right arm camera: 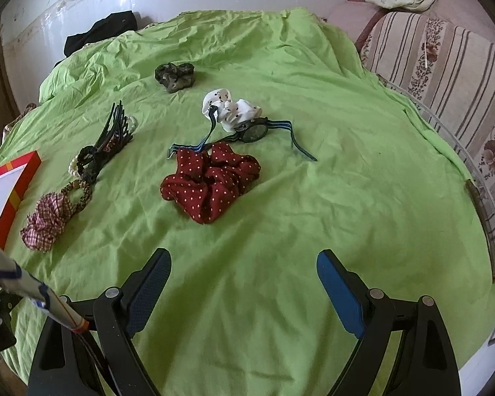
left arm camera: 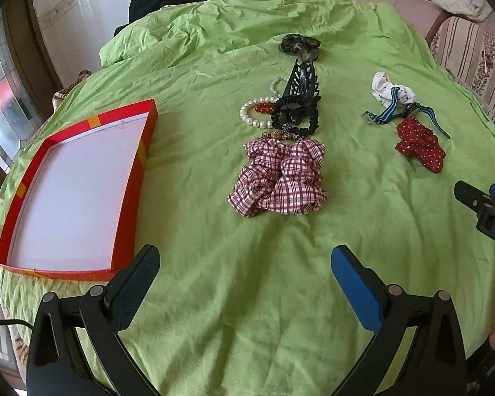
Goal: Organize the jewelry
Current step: 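Move both grippers toward the plaid and red polka-dot scrunchies, then grasp the plaid scrunchie with the left gripper while the right grasps the red polka-dot scrunchie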
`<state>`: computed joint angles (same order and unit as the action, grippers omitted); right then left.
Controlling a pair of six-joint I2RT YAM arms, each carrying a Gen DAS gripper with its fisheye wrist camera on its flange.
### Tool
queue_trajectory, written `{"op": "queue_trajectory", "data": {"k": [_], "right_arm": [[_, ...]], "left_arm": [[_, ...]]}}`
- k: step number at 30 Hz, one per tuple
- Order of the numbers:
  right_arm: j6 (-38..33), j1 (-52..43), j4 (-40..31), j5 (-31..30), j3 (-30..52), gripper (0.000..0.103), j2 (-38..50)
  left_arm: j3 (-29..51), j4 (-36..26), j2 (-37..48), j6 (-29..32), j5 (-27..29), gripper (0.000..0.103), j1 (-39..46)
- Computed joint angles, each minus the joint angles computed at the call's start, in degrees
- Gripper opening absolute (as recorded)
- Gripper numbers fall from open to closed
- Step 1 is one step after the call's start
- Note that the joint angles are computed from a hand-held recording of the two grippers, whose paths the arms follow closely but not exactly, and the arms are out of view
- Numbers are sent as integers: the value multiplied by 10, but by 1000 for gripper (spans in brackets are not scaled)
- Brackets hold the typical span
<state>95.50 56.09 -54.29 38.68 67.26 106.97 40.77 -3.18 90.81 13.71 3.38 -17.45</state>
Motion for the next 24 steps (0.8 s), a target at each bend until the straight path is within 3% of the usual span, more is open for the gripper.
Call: {"op": "queue_trajectory", "data": {"k": [9, 24], "right_arm": [[-57, -31, 46, 2, -15, 93, -12], [-105, -65, 164, -11, -98, 93, -55]], "left_arm": [[55, -16, 36, 3, 5, 103, 8], [117, -51, 81, 4, 61, 103, 25]]}}
